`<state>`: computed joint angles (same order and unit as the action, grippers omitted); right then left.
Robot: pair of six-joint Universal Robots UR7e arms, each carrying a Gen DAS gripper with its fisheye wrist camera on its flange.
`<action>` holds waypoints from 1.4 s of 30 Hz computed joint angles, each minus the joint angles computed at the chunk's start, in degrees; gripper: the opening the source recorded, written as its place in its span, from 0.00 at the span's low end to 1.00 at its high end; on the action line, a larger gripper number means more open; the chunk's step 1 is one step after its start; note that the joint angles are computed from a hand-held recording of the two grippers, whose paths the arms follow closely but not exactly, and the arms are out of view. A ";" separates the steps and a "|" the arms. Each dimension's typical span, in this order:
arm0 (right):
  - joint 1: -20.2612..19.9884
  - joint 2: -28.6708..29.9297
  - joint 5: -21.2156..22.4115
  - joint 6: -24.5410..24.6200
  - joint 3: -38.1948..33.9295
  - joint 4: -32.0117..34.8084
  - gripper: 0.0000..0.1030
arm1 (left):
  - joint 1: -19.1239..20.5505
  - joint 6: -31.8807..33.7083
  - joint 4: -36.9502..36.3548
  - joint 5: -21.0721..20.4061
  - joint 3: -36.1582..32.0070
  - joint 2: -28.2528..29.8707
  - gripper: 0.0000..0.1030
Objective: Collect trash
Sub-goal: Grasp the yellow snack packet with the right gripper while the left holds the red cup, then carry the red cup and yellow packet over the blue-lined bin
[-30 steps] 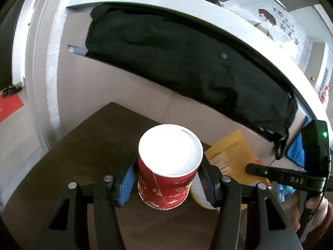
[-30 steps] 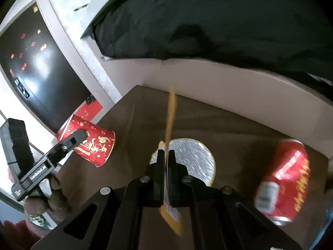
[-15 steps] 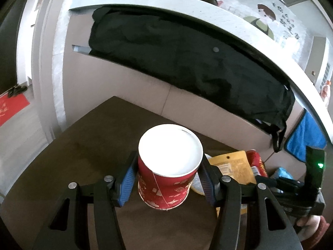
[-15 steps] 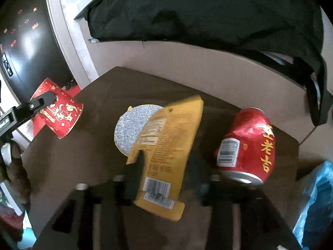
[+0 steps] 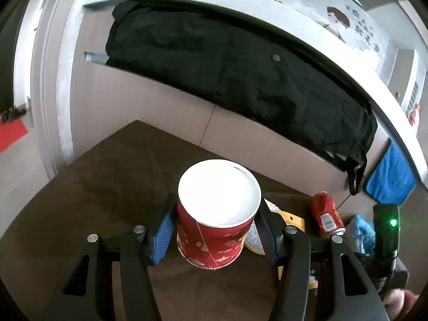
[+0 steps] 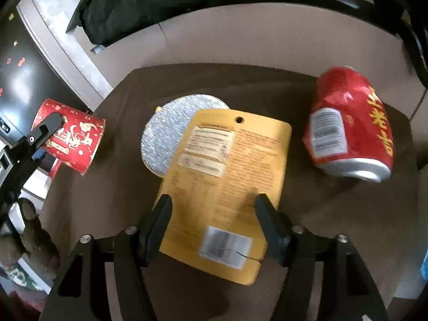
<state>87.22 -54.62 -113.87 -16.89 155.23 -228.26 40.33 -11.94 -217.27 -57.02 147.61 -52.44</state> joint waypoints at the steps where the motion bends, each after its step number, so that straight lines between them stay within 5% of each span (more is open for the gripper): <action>1: 0.83 0.62 -0.82 0.44 -0.62 0.45 0.64 | 0.12 -0.33 -0.13 -0.07 0.06 0.02 0.55; 6: 6.10 6.64 -9.02 2.49 -5.28 -0.36 0.82 | 2.03 -0.41 -0.38 -1.67 0.03 -0.73 0.55; 10: 9.94 13.10 -21.85 0.77 -9.77 -4.38 0.88 | 3.25 -0.59 -0.29 -2.86 -0.09 -0.98 0.55; 15: 7.39 12.39 -21.78 3.57 -8.38 -7.79 0.99 | 4.79 -0.13 0.45 -5.04 -0.64 -1.33 0.55; 21: 6.81 7.19 -20.01 3.19 -8.40 1.92 1.00 | 5.09 0.40 1.14 -6.24 -0.66 -1.81 0.55; 24: 6.45 9.05 -19.26 -0.30 -7.92 -4.98 0.84 | 4.74 0.28 1.06 -5.84 -0.49 -1.82 0.55; 27: 6.40 8.80 -18.24 -1.75 -6.45 -8.27 0.43 | 4.04 0.22 1.46 -5.16 -0.54 -1.63 0.55; 29: 4.70 5.42 -13.88 -1.51 -4.51 -5.90 0.14 | 3.57 0.30 2.26 -4.88 -0.67 -1.76 0.55; 32: 3.32 1.64 -9.49 -2.05 -2.05 -4.57 0.09 | 1.16 -0.03 2.97 -2.68 -0.17 -1.72 0.55; 42: 9.76 -11.55 -7.72 -5.88 5.84 -5.82 0.07 | -11.96 -3.58 6.02 4.73 0.69 -2.13 0.55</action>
